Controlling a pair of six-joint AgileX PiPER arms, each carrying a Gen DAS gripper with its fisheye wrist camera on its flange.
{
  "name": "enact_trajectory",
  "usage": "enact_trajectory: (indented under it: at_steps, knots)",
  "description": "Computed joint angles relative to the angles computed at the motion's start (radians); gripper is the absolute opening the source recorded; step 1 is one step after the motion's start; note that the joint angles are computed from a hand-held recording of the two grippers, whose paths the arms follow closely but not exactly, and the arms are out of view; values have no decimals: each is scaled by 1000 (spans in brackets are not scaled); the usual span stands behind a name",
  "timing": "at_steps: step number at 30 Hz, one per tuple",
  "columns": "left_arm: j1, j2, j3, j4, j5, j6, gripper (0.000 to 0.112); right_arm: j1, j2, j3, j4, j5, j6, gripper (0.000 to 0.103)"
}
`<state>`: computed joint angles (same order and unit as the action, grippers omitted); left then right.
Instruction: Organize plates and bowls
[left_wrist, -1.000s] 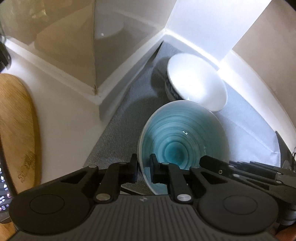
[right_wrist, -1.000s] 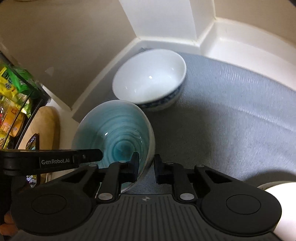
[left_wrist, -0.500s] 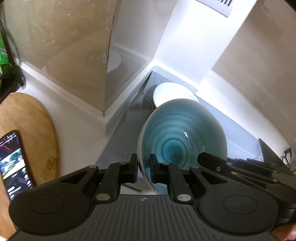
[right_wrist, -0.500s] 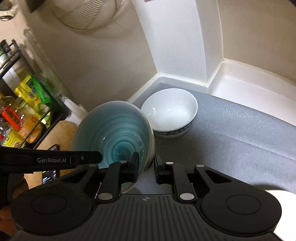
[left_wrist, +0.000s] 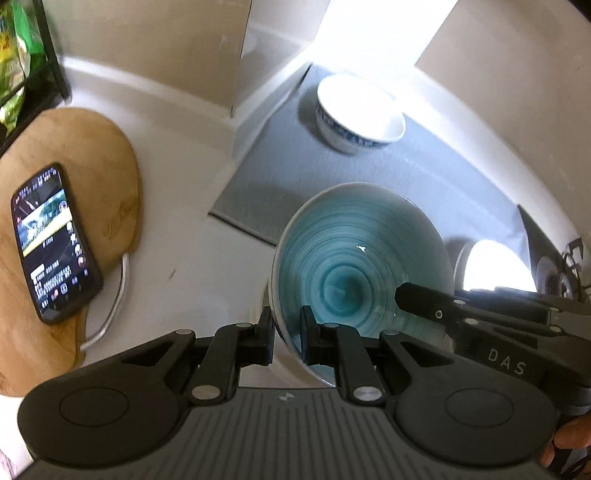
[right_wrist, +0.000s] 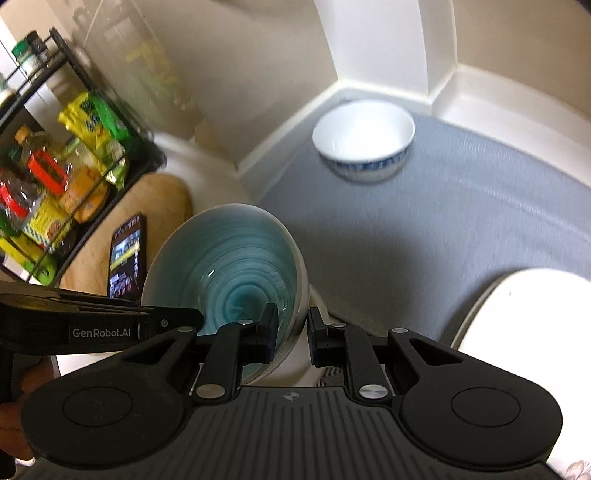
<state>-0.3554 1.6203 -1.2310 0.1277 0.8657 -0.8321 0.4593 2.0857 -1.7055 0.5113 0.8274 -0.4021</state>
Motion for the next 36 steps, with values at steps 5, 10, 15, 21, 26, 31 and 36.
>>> enact_trajectory:
  at_steps: [5, 10, 15, 21, 26, 31, 36]
  knots:
    - [-9, 4, 5, -10, 8, 6, 16, 3, -5, 30, -10, -3, 2, 18]
    - [4, 23, -6, -39, 16, 30, 16, 2, 18, 3, -19, 20, 20, 18]
    - [10, 28, -14, -50, 29, 44, 16, -4, 29, -14, -16, 43, 10, 18]
    - [24, 10, -14, -76, 48, 71, 19, 8, 38, -40, -34, 41, -3, 19]
    - [28, -10, -9, -46, 59, 59, 26, 10, 45, -61, -42, 36, -19, 20]
    - [60, -35, 22, -26, 41, 19, 50, 13, 60, -77, -47, 36, 0, 21]
    - [155, 4, 45, -121, -9, 85, 55, 21, 76, -97, -56, 32, 16, 26]
